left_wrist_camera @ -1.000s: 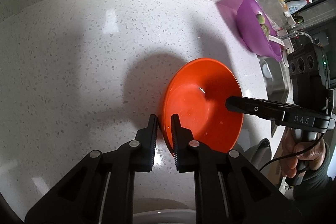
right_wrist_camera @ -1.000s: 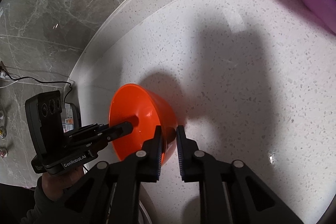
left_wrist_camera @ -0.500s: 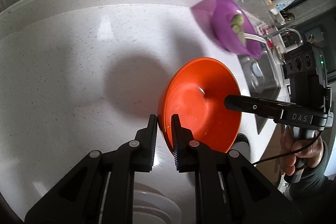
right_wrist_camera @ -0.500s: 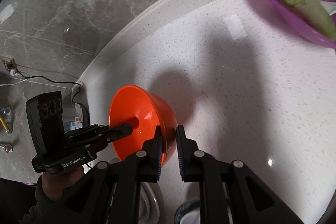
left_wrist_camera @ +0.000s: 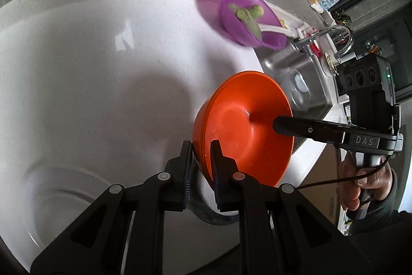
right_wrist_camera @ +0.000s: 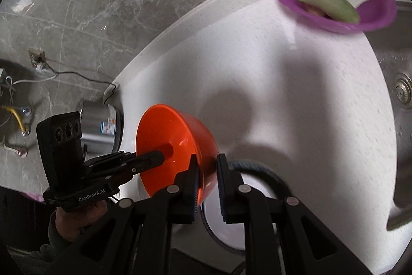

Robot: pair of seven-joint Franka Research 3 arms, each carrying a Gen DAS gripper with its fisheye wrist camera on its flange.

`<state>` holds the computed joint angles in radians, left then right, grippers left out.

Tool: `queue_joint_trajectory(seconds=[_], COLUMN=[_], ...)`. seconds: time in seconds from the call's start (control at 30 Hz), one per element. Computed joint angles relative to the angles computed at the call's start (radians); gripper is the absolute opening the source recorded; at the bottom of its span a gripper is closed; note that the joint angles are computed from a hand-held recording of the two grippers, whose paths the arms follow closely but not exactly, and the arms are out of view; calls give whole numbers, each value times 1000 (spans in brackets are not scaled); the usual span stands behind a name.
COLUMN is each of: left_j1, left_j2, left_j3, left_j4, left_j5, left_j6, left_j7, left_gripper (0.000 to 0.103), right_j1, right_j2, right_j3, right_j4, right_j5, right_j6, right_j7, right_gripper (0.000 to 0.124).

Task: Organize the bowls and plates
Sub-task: 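Carry the orange bowl with both tools and lower it into the white bowl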

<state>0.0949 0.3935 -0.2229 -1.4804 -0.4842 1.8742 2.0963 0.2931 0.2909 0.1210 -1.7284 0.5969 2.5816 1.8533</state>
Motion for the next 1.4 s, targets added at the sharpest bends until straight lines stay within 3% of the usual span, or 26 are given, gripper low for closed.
queue_joint_trajectory(seconds=[0.2,0.4,1.07,1.13,1.23,1.4], left_j1=[-26,-52,-75,-72,-68,-65], left_j2=[-141,-227,-237,-245,-279,-300], left_j3=[9,39,50,51,56,74], left_j4=[-234,-382,-451,-458,-487,-506], left_j5=[-25,-29,-31,-43,-77,-105], left_j6=[60,100,222,239,275,271], left_j7=[-16,0,82,102,149,186], left_gripper=[14,14,17,25,55,57], right_j1=[-18,-8,27,37,36,46], right_j2=[-87,-119,-85,-74,-74,-66], right_j3=[3,-1,-17,-23,-22,-26], right_j4=[-131,-208,-218,-203,-206,-201], right_j5=[57,97,-38,-83,-98,-146], right_j6=[-30,-35,-2,-12,-10,-12], right_j7=[-87,-120,1,38,55,102], right_gripper=[16,16,11,11,11,11])
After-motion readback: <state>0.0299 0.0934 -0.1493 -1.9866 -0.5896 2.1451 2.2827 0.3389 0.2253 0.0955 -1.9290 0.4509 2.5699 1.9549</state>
